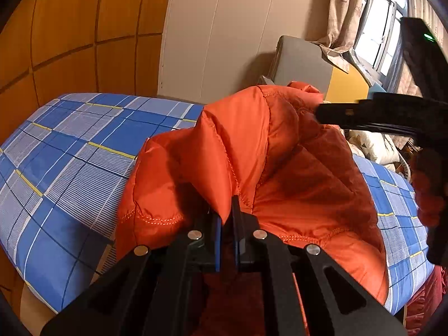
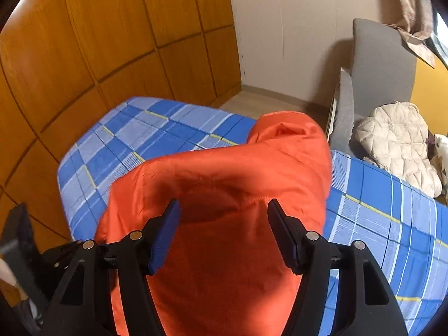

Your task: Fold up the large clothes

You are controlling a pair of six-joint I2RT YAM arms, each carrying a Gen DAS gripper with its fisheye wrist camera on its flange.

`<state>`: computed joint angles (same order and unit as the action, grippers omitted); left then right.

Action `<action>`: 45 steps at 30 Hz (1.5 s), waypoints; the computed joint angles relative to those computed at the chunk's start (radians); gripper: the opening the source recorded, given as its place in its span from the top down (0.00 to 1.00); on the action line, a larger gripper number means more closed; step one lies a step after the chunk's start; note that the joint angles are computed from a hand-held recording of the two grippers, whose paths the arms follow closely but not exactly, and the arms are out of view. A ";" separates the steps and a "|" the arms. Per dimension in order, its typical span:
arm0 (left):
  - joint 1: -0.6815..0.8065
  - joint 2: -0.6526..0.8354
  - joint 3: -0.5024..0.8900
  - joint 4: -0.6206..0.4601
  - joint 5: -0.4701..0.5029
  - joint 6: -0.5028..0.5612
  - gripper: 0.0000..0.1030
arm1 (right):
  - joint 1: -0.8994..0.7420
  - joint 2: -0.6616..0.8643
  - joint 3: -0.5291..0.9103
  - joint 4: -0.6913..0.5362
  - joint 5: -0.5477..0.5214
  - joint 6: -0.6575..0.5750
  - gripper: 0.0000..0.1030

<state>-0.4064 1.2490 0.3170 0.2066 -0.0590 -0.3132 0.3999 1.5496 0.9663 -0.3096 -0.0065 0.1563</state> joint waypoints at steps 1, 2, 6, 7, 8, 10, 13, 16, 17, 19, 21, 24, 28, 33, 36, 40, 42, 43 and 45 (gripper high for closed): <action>0.001 0.001 -0.003 0.006 0.001 0.001 0.94 | 0.003 0.039 0.032 -0.019 -0.004 -0.009 0.37; 0.003 0.004 -0.004 0.011 0.003 0.005 0.94 | 0.008 0.070 0.053 -0.024 0.008 -0.013 0.37; 0.020 0.020 -0.008 0.030 0.015 0.010 0.94 | 0.027 0.147 0.109 -0.044 0.028 -0.026 0.37; 0.027 0.024 -0.009 0.035 0.020 0.012 0.94 | 0.033 0.167 0.126 -0.050 0.035 -0.025 0.37; 0.028 0.026 -0.010 0.037 0.019 0.012 0.94 | 0.040 0.187 0.142 -0.055 0.041 -0.027 0.37; 0.038 0.031 -0.015 0.047 0.028 0.011 0.94 | 0.053 0.221 0.171 -0.065 0.049 -0.022 0.37; 0.045 0.036 -0.018 0.054 0.028 0.009 0.94 | 0.071 0.270 0.209 -0.075 0.066 -0.017 0.35; 0.073 0.051 -0.024 0.073 0.049 0.019 0.94 | 0.085 0.308 0.237 -0.083 0.074 -0.014 0.35; 0.077 0.058 -0.024 0.077 0.051 0.021 0.94 | 0.089 0.323 0.249 -0.087 0.079 -0.012 0.35; 0.090 0.079 -0.024 0.093 0.058 0.025 0.94 | 0.095 0.351 0.266 -0.094 0.087 -0.007 0.35; 0.102 0.095 -0.024 0.105 0.068 0.023 0.94 | 0.103 0.375 0.284 -0.105 0.103 -0.003 0.35; 0.100 0.117 -0.023 0.120 0.059 0.022 0.94 | 0.113 0.390 0.291 -0.108 0.121 0.001 0.35; 0.091 0.124 -0.030 0.130 0.046 0.014 0.93 | 0.114 0.335 0.247 -0.086 0.107 -0.001 0.35; 0.087 0.115 -0.034 0.128 0.025 -0.001 0.85 | 0.059 0.097 0.053 0.024 -0.026 0.037 0.20; 0.091 0.108 -0.043 0.127 0.002 -0.010 0.74 | -0.039 -0.088 -0.125 0.112 -0.160 0.080 0.09; 0.112 0.111 -0.047 0.134 0.012 0.009 0.71 | -0.266 -0.200 -0.324 0.175 -0.410 0.086 0.03; 0.130 0.124 -0.041 0.135 0.031 0.018 0.68 | -0.364 -0.167 -0.384 0.216 -0.509 0.083 0.03; 0.140 0.134 -0.035 0.134 0.039 0.022 0.67 | -0.413 -0.122 -0.407 0.251 -0.576 0.081 0.03; 0.158 0.149 -0.027 0.134 0.065 0.024 0.66 | -0.473 -0.026 -0.435 0.335 -0.673 0.096 0.03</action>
<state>-0.2481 1.3983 0.2900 0.3406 0.0061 -0.2895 -0.0734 1.5236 0.5311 0.0252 -0.6798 0.2524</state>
